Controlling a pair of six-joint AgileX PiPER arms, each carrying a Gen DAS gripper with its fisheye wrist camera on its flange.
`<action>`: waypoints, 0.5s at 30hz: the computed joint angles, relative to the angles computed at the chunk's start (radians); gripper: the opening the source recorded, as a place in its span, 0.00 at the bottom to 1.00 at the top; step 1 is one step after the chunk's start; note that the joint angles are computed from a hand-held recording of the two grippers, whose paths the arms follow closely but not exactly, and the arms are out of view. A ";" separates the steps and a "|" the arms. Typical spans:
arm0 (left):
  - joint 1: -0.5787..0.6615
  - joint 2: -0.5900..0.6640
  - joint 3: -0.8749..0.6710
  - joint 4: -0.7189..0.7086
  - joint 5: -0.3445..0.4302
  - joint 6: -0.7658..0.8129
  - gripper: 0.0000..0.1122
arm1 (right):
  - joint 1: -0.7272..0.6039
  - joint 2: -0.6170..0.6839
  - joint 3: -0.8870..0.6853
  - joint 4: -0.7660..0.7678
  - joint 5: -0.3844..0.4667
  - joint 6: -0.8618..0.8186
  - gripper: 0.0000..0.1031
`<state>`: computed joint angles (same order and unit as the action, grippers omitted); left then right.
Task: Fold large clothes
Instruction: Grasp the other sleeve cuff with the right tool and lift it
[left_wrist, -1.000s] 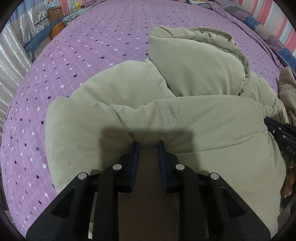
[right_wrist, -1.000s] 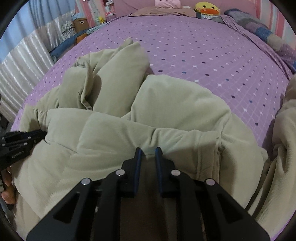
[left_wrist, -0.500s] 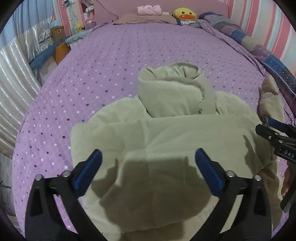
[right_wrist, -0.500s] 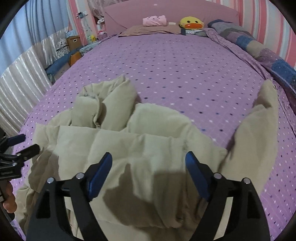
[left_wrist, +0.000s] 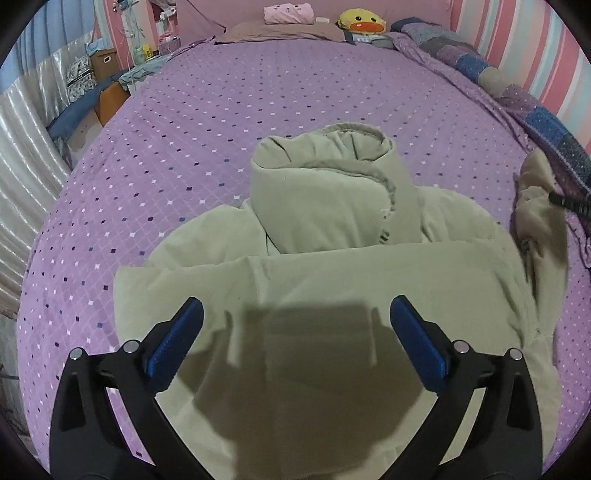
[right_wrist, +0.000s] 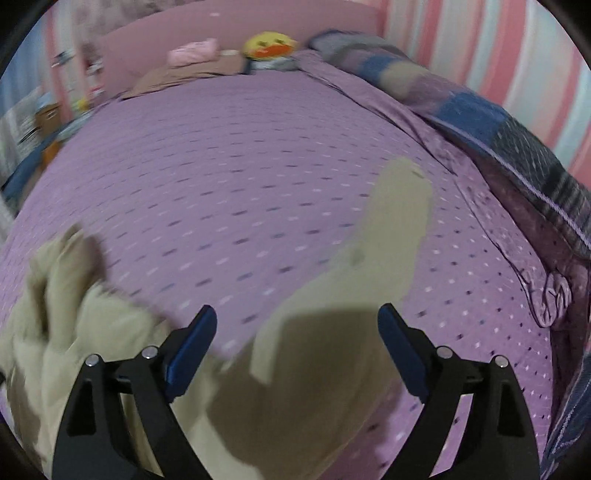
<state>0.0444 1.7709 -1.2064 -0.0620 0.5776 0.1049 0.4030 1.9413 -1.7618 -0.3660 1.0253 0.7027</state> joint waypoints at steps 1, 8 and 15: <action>-0.003 0.008 -0.004 0.008 -0.001 -0.006 0.89 | -0.040 0.025 -0.034 0.017 0.011 -0.020 0.86; -0.010 0.043 -0.019 0.008 0.002 -0.002 0.89 | -0.217 0.223 -0.295 0.130 0.094 -0.142 0.86; -0.024 0.070 -0.016 0.043 0.003 -0.048 0.89 | -0.327 0.256 -0.211 0.382 0.009 -0.286 0.39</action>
<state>0.0201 1.8413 -1.2229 -0.0192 0.5803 0.0566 0.0764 2.1977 -1.9730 0.0164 1.0342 0.4171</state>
